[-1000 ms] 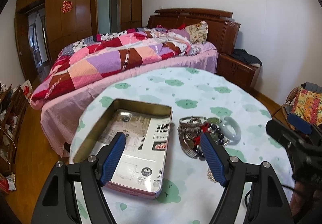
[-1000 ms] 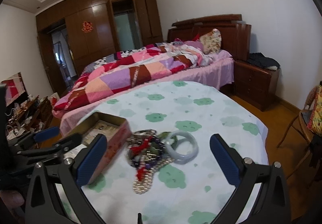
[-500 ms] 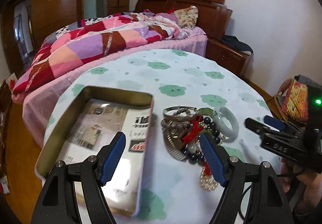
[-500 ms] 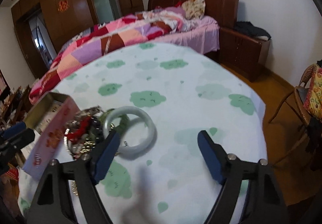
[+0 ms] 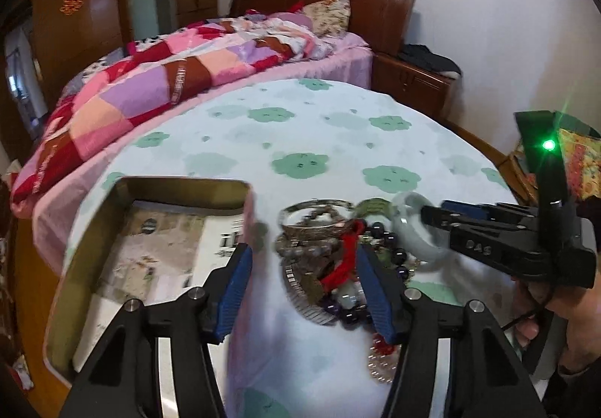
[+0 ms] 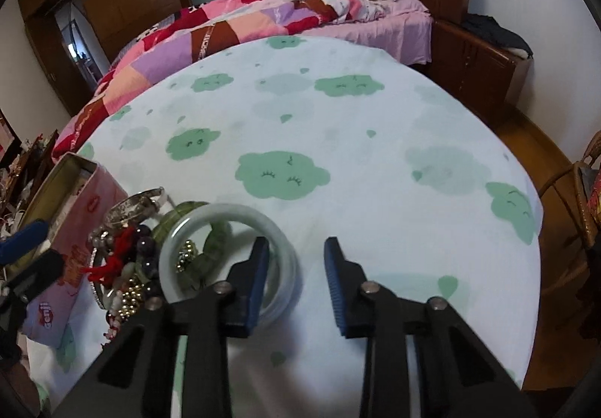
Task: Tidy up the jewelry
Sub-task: 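Grasp the pale jade bangle from the jewelry pile with the right tool, then grasp the red knotted ornament with the left tool while the right tool holds the jade bangle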
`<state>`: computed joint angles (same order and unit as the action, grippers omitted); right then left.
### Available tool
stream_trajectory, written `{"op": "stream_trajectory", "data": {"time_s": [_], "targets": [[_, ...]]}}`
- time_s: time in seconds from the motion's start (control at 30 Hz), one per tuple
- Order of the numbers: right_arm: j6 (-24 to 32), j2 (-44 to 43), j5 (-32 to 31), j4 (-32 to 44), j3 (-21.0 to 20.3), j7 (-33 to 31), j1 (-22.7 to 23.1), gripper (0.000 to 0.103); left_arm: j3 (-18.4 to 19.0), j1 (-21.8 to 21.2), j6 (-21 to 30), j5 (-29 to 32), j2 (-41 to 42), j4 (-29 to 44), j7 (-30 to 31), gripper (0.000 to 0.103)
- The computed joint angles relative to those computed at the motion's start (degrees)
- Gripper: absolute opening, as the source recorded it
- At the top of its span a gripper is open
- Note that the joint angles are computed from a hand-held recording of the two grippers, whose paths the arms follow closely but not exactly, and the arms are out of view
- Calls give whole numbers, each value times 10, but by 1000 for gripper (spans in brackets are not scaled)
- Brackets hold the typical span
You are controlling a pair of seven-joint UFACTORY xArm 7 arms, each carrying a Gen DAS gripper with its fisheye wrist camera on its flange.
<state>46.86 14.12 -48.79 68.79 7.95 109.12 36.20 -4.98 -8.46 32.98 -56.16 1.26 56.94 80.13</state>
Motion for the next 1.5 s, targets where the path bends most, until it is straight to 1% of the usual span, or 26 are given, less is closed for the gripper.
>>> {"op": "stream_trajectory", "data": {"time_s": [0.1,0.23,0.27,0.33,0.47,0.53,0.67,0.7,0.73,0.77,0.8,0.9,0.97,1.07,1.13,1.2,1.27,1.3,1.33,1.37,1.4,1.43,1.5], "targets": [[13,4,4,9,1,-9,2,31,-7,-6,-13,10,9,4,-9,58],[8,4,2,7,-2,-6,1,30,-18,-15,-24,1,15,9,17,58],[7,3,2,7,-2,-5,1,29,-21,-17,-28,2,18,11,21,56],[11,8,4,14,-3,-10,0,29,-24,-21,-27,16,28,21,15,43],[18,12,7,20,-5,-18,0,29,-32,-24,-21,64,52,43,-15,41],[20,15,6,24,-6,-18,1,29,-37,-24,-22,84,56,43,-24,30],[26,18,5,28,-8,-20,3,29,-40,-17,-13,74,47,35,-11,16],[28,19,5,30,-8,-21,4,29,-39,-15,-10,71,48,35,-12,9],[30,22,5,32,-8,-20,6,29,-38,-14,-8,69,48,36,-14,6],[31,23,5,34,-8,-21,6,29,-36,-12,0,67,50,38,-14,5],[31,22,5,34,-9,-21,6,29,-35,-9,8,63,51,40,-14,2],[33,25,6,37,-9,-22,7,29,-33,-4,20,57,53,42,-17,0],[34,24,7,35,-10,-23,8,29,-34,-4,13,48,50,34,-5,0],[32,24,6,35,-10,-23,7,29,-36,-5,-7,20,43,20,28,0],[33,24,6,36,-10,-23,8,29,-37,-8,-22,6,40,13,45,1],[31,23,6,34,-11,-22,8,29,-36,-12,-30,11,39,11,46,2],[30,24,5,35,-11,-21,7,29,-34,-13,-25,25,39,13,43,7],[29,24,5,35,-11,-21,7,29,-33,-13,-25,30,37,12,41,16],[27,24,4,34,-11,-19,7,29,-33,-13,-25,31,36,10,41,32],[27,24,4,34,-12,-19,7,29,-32,-12,-24,24,34,9,49,42],[28,23,4,34,-11,-19,7,29,-32,-10,-27,10,31,6,60,58],[28,23,4,34,-11,-19,7,29,-32,-9,-28,-8,28,2,76,62],[28,24,4,35,-11,-20,7,29,-27,-8,-10,-10,27,2,89,62]]}}
